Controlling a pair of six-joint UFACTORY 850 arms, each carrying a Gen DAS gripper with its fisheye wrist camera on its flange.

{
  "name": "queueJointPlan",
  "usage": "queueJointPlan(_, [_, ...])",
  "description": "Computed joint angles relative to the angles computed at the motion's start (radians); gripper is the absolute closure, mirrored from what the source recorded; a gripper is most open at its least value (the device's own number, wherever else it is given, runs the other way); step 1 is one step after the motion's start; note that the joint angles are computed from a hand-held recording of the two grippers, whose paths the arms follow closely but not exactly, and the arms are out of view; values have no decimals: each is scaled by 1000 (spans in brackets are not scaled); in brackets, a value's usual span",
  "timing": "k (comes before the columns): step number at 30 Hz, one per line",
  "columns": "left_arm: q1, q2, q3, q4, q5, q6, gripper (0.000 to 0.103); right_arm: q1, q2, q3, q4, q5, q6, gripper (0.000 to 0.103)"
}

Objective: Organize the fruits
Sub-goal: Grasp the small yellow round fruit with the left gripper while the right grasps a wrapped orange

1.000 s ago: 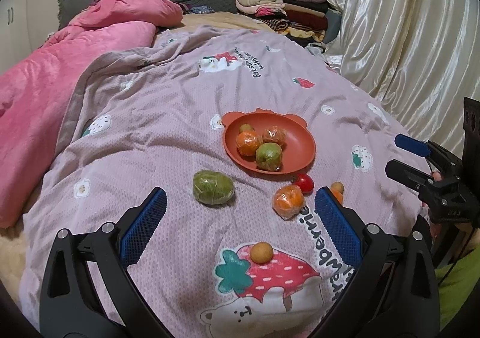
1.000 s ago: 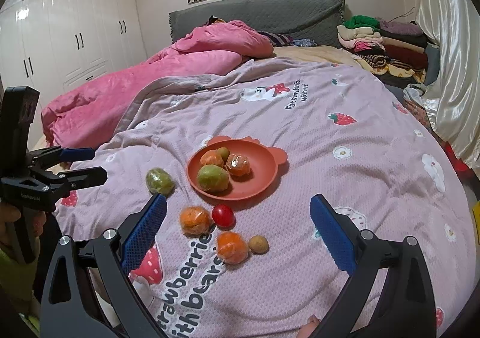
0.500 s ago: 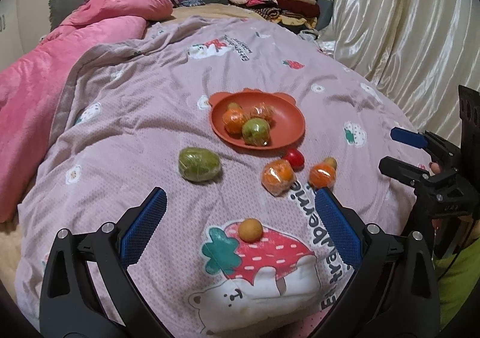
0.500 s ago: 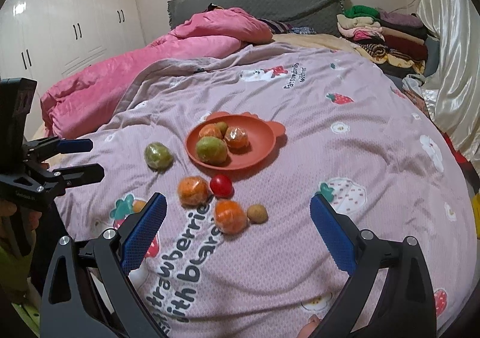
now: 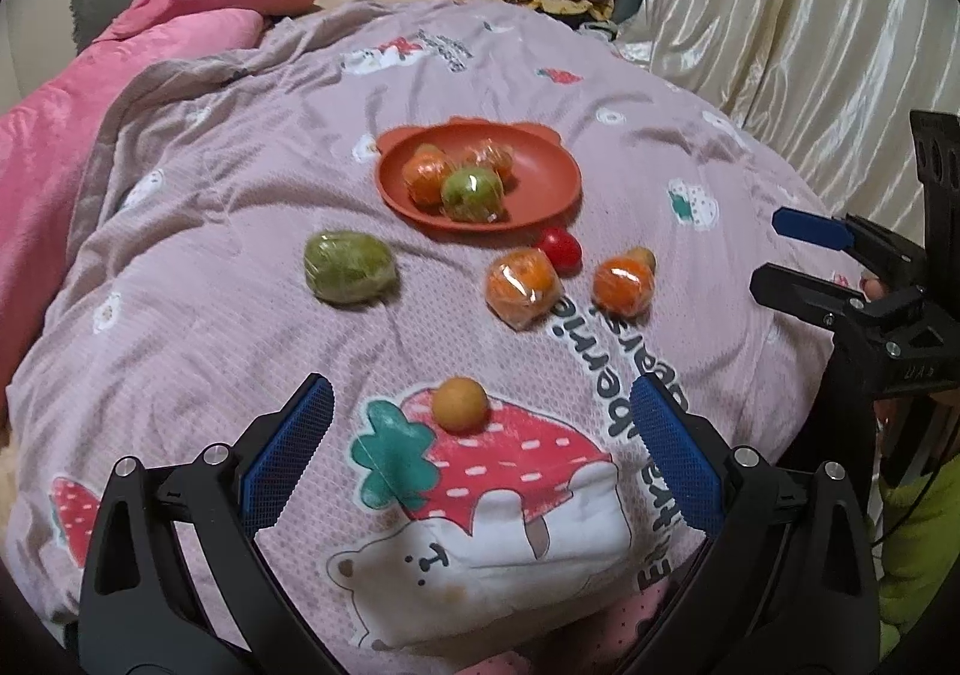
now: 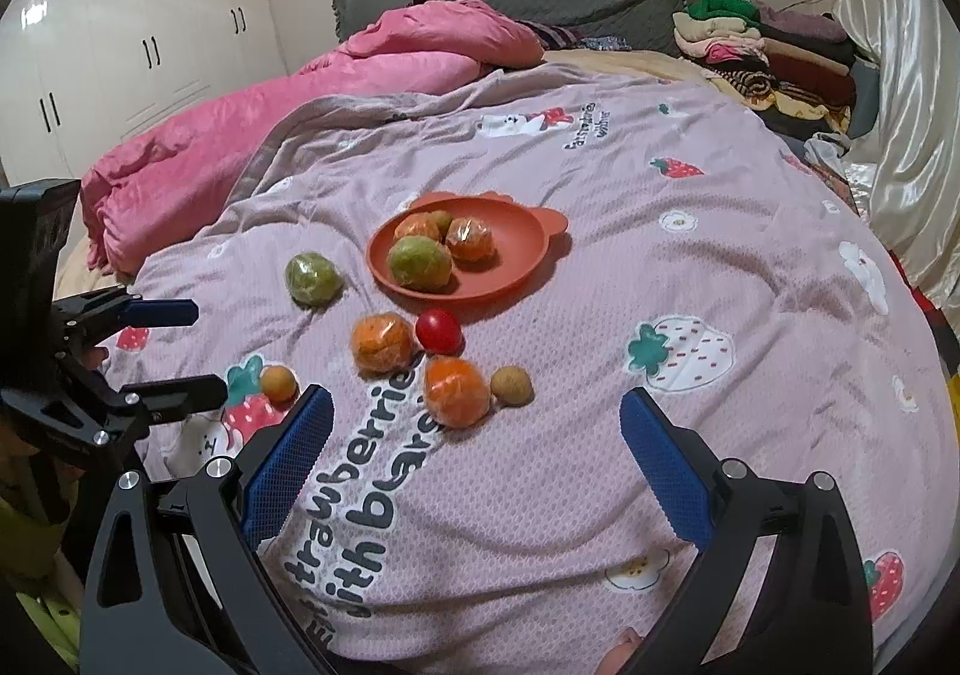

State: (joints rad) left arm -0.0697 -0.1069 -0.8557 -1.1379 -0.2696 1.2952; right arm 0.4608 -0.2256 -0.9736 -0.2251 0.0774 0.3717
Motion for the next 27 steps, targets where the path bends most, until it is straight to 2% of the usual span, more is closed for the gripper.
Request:
queueJointPlan(5, [4, -17, -6, 11, -11, -10, 13, -2, -11, -1, -218, 0, 222, 7])
queueJointPlan(9, [7, -28, -8, 16, -20, -16, 18, -1, -18, -2, -317, 4, 321, 7])
queueJointPlan(15, [10, -49, -14, 24, -38, -14, 30, -1, -38, -8, -554, 13, 556, 7])
queueJointPlan(19, [13, -74, -26, 38, -53, -22, 43, -4, -59, -17, -684, 21, 692, 7])
queueJointPlan(23, [16, -100, -39, 39, -63, -21, 49, -4, -78, -26, -756, 28, 765, 7])
queueJointPlan(25, [16, -113, -45, 53, -60, -40, 50, -5, -91, -32, -827, 41, 830, 10])
queueJointPlan(27, [17, -123, -49, 52, -60, -38, 51, -8, -102, -39, -932, 54, 929, 29])
